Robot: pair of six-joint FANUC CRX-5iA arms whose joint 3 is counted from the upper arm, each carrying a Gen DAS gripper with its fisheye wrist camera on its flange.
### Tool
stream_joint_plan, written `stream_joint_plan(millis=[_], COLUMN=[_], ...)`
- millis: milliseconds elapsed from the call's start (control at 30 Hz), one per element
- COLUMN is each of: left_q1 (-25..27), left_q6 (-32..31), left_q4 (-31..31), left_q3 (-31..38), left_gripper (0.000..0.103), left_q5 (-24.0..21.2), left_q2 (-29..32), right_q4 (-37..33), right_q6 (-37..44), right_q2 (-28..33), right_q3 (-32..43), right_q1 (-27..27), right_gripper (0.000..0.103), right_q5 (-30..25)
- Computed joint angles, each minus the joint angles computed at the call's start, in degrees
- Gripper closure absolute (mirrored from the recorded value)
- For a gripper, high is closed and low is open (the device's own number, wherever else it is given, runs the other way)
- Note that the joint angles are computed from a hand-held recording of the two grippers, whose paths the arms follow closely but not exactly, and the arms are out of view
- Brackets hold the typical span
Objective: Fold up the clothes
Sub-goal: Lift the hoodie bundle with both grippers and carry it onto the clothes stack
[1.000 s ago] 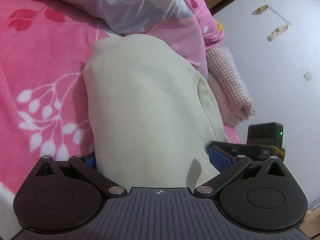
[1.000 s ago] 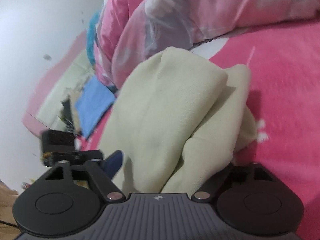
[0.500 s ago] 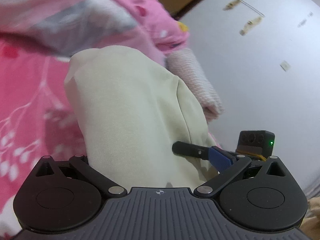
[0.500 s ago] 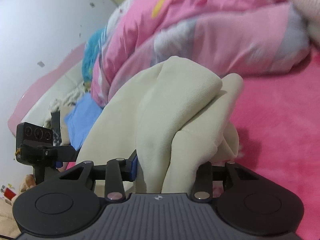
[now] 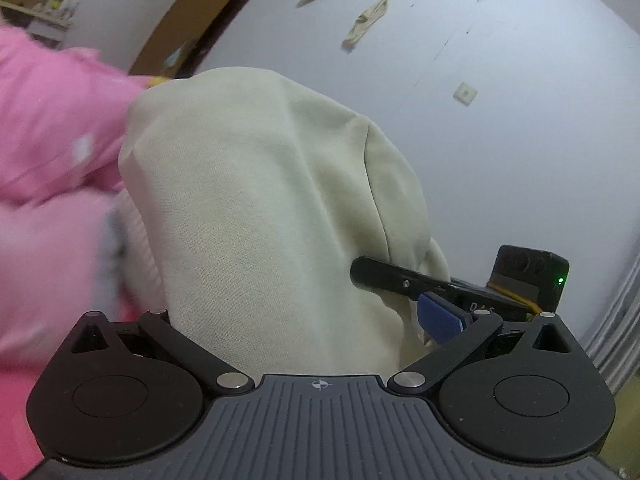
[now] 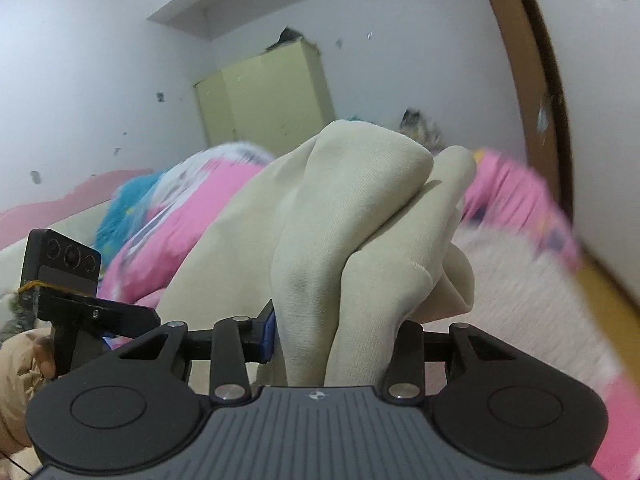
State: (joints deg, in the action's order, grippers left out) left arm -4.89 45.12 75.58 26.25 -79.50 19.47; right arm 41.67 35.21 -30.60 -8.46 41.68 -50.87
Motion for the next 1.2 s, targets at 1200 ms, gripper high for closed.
stream_joint_plan(millis=[1200], left_q1=[-10.08], left_q6=[2.87], left_q4=[-1.85], left_q3=[19.02], left_gripper=[0.0], left_q5=[22.28], left_q2=[18.92], right_q4=[-54.89], right_q6=[48.5], right_q2=[13.54], right_q3=[11.29], right_q1=[-43.08], right_gripper=[0.041], right_q5=[22.89])
